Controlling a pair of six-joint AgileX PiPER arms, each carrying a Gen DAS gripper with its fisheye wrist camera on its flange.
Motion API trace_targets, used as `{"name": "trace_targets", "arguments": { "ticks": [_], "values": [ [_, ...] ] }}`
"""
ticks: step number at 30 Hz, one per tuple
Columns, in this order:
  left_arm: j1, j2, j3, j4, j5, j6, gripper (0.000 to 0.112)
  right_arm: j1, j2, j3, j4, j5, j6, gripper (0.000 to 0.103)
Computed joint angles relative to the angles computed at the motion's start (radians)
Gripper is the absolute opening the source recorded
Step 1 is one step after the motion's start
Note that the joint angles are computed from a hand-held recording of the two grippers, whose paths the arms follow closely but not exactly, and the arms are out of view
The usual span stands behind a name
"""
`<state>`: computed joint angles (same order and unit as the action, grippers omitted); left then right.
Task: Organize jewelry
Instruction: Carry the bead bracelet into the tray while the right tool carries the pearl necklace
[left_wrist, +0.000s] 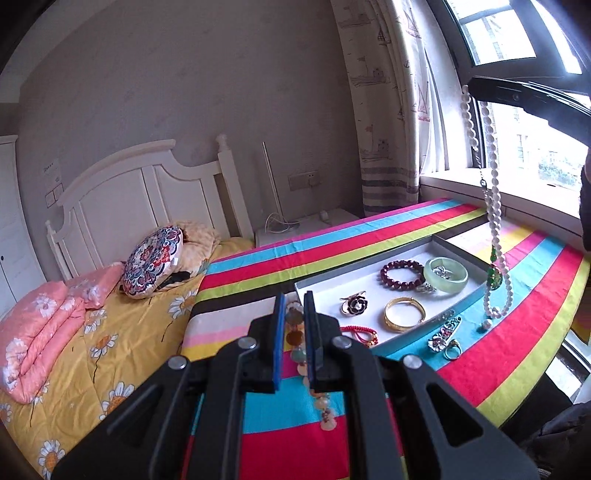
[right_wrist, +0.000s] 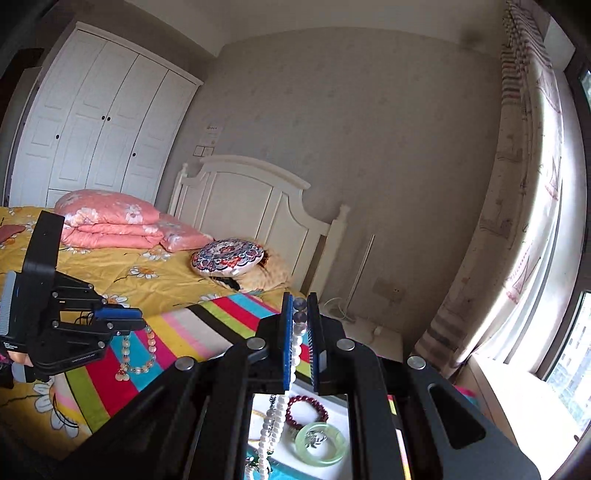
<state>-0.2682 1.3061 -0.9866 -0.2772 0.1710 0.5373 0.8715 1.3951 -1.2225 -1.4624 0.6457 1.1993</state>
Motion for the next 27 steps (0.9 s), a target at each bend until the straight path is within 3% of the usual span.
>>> {"name": "trace_targets", "arguments": {
  "ticks": [4, 9, 14, 20, 23, 27],
  "values": [
    [-0.021, 0.036, -0.044, -0.003, 0.013, 0.018, 0.009, -0.038, 0.021, -0.059, 0.069, -0.023, -0.084, 0.009],
    [-0.036, 0.128, -0.142, -0.133, 0.061, 0.141, 0.009, -0.087, 0.079, -0.151, 0.152, -0.059, -0.178, 0.009],
    [-0.061, 0.245, -0.25, -0.106, 0.086, 0.111, 0.009, -0.129, 0.177, -0.271, 0.242, -0.081, -0.28, 0.009],
    [-0.083, 0.369, -0.37, -0.074, 0.116, 0.048, 0.009, -0.19, 0.331, -0.477, 0.452, -0.087, -0.494, 0.009],
    [-0.073, 0.415, -0.421, -0.182, 0.142, 0.105, 0.009, -0.22, 0.414, -0.591, 0.57, -0.079, -0.607, 0.009],
    [-0.047, 0.463, -0.459, -0.469, 0.193, 0.326, 0.009, -0.254, 0.506, -0.719, 0.676, -0.084, -0.687, 0.009]
  ]
}}
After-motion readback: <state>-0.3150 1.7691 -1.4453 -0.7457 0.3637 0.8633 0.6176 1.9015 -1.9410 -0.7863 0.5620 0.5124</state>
